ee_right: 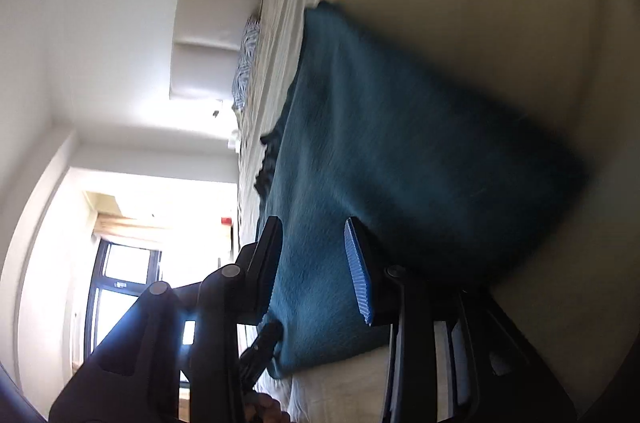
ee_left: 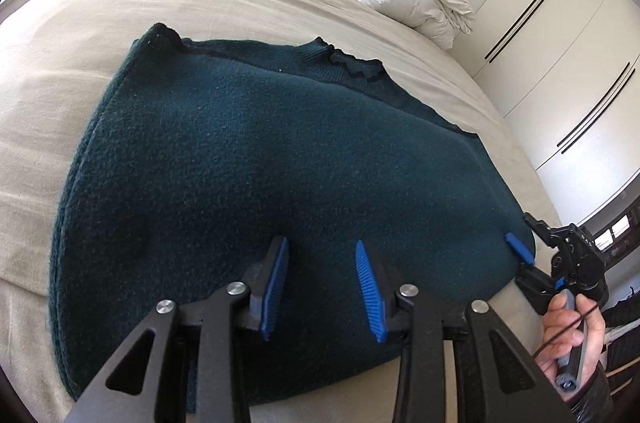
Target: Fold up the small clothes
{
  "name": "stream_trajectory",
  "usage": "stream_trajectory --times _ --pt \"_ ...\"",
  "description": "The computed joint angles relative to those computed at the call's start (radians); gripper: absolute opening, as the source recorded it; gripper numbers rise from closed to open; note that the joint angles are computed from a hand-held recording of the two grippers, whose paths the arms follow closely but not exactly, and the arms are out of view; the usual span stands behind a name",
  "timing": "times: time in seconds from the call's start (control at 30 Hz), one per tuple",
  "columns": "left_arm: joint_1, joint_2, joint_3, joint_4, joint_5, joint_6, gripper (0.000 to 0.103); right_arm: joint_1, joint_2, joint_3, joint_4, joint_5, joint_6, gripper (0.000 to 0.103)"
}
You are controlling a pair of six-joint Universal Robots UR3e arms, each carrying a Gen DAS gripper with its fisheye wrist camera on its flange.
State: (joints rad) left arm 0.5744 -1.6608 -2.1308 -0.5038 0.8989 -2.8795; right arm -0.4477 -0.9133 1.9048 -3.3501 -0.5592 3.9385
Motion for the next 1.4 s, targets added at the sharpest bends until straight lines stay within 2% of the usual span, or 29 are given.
stream_trajectory --times 0.07,0.2,0.27,0.3,0.33,0.4,0.47,0.5,0.67,0.87,1.0,1.07,1.17,1.33,1.4 --pt "0.0 0.008 -0.001 -0.004 0.007 0.006 0.038 -0.063 -0.05 0.072 -0.016 -0.001 -0.005 0.031" --pt "-0.013 0.008 0.008 -0.002 0.019 -0.007 0.038 -0.142 -0.191 0.166 0.068 -0.005 -0.102 0.034" --pt "-0.011 0.014 0.006 -0.006 0.018 -0.008 0.038 -0.148 -0.261 0.218 0.081 -0.021 -0.133 0.046" --pt "-0.013 0.022 -0.001 -0.005 0.02 -0.011 0.038 -0.19 -0.341 0.274 0.154 0.015 -0.158 0.052" --pt "-0.012 0.027 -0.002 -0.011 0.021 -0.008 0.038 -0.192 -0.378 0.289 0.188 0.021 -0.205 0.052" --pt "-0.009 0.036 -0.003 -0.022 0.024 -0.001 0.039 -0.133 -0.382 0.237 0.203 -0.003 -0.184 0.052" --pt "0.0 0.064 -0.01 -0.045 0.031 0.011 0.039 0.019 -0.324 0.136 0.127 -0.079 -0.07 0.052" --pt "0.004 0.075 -0.015 -0.045 0.038 0.013 0.04 0.063 -0.32 0.099 0.136 -0.12 -0.047 0.052" --pt "0.001 0.118 -0.011 -0.04 0.108 0.007 0.054 0.152 -0.326 0.037 0.19 -0.132 -0.07 0.052" --pt "0.01 0.202 -0.034 -0.026 0.2 0.03 0.064 0.204 -0.298 0.033 0.197 -0.142 -0.093 0.052" --pt "0.067 0.267 -0.053 -0.045 0.195 0.064 0.068 0.234 -0.299 0.025 0.214 -0.144 -0.101 0.052" --pt "0.119 0.301 -0.072 -0.047 0.175 0.078 0.079 0.256 -0.29 -0.004 0.236 -0.148 -0.106 0.052" --pt "0.201 0.303 -0.078 -0.06 0.155 0.078 0.081 0.292 -0.282 -0.041 0.273 -0.159 -0.126 0.052" --pt "0.247 0.208 -0.007 -0.129 0.167 0.096 0.081 0.35 -0.245 -0.098 0.32 -0.16 -0.148 0.052" --pt "0.197 0.149 0.044 -0.138 0.237 0.101 0.08 0.372 -0.226 -0.126 0.339 -0.166 -0.16 0.052"
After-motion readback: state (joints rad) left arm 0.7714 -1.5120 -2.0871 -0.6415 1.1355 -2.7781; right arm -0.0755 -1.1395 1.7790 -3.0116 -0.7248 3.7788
